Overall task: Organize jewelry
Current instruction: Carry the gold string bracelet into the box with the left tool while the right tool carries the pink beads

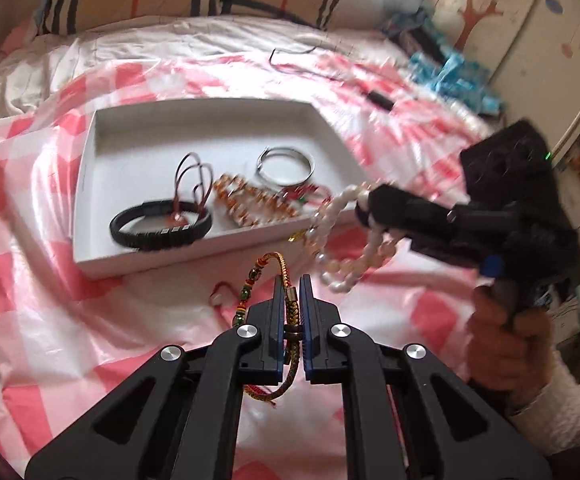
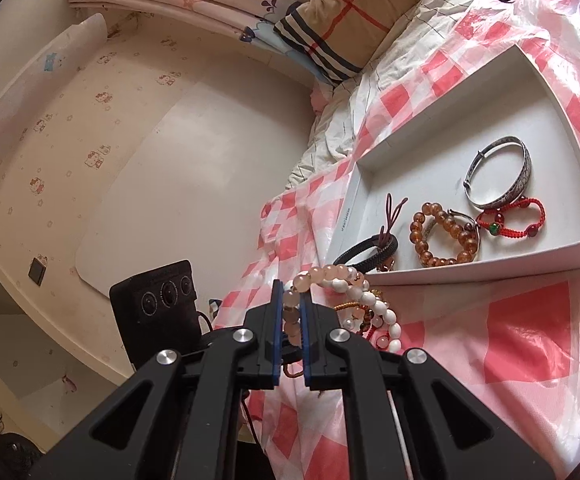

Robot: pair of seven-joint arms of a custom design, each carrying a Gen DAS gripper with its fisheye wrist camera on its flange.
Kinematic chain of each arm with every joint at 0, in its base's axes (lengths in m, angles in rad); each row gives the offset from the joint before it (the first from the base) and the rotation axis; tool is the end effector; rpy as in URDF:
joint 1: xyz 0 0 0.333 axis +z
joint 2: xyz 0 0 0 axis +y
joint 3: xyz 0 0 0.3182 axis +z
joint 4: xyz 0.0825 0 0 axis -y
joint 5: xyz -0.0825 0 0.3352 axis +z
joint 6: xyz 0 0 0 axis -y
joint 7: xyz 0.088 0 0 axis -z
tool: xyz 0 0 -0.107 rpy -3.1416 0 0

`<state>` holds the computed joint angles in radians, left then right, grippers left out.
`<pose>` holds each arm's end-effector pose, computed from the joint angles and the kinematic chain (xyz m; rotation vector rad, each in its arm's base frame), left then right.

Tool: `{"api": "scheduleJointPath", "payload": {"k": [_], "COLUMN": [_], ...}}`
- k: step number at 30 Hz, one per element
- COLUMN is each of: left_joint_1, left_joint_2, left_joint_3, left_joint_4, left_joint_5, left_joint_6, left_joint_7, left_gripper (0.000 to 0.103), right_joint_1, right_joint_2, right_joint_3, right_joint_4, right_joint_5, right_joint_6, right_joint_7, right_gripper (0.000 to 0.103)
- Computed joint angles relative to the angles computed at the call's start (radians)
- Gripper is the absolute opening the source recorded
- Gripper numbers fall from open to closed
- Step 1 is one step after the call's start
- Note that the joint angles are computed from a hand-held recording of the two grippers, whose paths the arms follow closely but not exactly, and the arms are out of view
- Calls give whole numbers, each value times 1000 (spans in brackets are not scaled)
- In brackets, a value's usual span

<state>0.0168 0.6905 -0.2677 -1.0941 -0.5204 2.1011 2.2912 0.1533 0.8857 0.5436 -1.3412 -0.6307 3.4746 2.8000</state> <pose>0.7141 -0.1371 0.4820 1.2341 -2.6107 1.0920 0.6157 0.3851 0.4397 -1.0713 1.4129 0.2543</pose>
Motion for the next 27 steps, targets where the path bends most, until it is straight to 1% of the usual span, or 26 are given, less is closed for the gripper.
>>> {"api": "scheduleJointPath", "payload": {"k": [3, 4, 5, 6, 8, 9, 10, 11, 12, 13, 14, 15, 16, 17, 18, 19, 20, 23, 24, 27], "left_joint_1": [12, 21, 9, -13, -86, -107, -124, -133, -146, -161, -183, -201, -200, -184, -185, -172, -149, -82, -65, -20], "left_joint_2": [10, 11, -12, -28, -68, -64, -50, -47, -56, -59, -69, -72, -64, -43, -33, -8, 27, 94, 110, 135], "left_joint_3": [-13, -25, -2, 20, 92, 110, 120, 122, 124, 128, 142, 154, 149, 128, 130, 118, 97, 30, 11, -37], "left_joint_4": [27, 28, -6, -34, -128, -135, -121, -128, -157, -179, -221, -245, -234, -188, -161, -103, -30, 119, 159, 227], "left_joint_5": [-32, -23, -23, 15, 142, 200, 250, 282, 313, 350, 395, 428, 429, 405, 407, 386, 349, 231, 194, 86], "left_joint_6": [-14, -4, 18, 62, 191, 194, 163, 163, 184, 198, 243, 275, 261, 207, 191, 138, 61, -86, -121, -177], "left_joint_7": [-13, -20, -9, -11, -41, -67, -84, -90, -92, -89, -98, -124, -146, -154, -180, -198, -209, -201, -194, -159], "left_gripper": [6, 6, 6, 6, 7, 16, 25, 47, 69, 76, 79, 77, 71, 48, 22, 9, 7, 7, 7, 7], "right_joint_1": [26, 32, 38, 44, 47, 47, 46, 42, 41, 40, 40, 41, 43, 45, 46, 47, 48, 61, 72, 111], "right_joint_2": [-15, -18, -20, -21, -19, -16, -13, -11, -10, -11, -11, -11, -12, -13, -12, -11, -8, -6, -10, -23], "right_joint_3": [-52, -65, -77, -87, -95, -95, -93, -86, -84, -84, -84, -86, -91, -94, -97, -99, -100, -125, -146, -216], "right_joint_4": [-6, -8, -7, -6, 2, 8, 12, 16, 17, 15, 16, 16, 14, 13, 15, 16, 21, 30, 29, 29], "right_joint_5": [26, 28, 30, 30, 19, 12, 3, -8, -13, -16, -18, -18, -16, -16, -18, -19, -22, -17, -10, 21], "right_joint_6": [40, 46, 51, 55, 57, 55, 51, 46, 42, 43, 43, 45, 49, 52, 54, 57, 59, 86, 102, 145], "right_joint_7": [16, 25, 36, 45, 63, 72, 79, 85, 89, 92, 95, 97, 100, 104, 107, 111, 114, 126, 130, 142], "right_gripper": [9, 9, 9, 9, 9, 9, 9, 9, 9, 9, 9, 9, 9, 9, 9, 9, 9, 9, 9, 9]}}
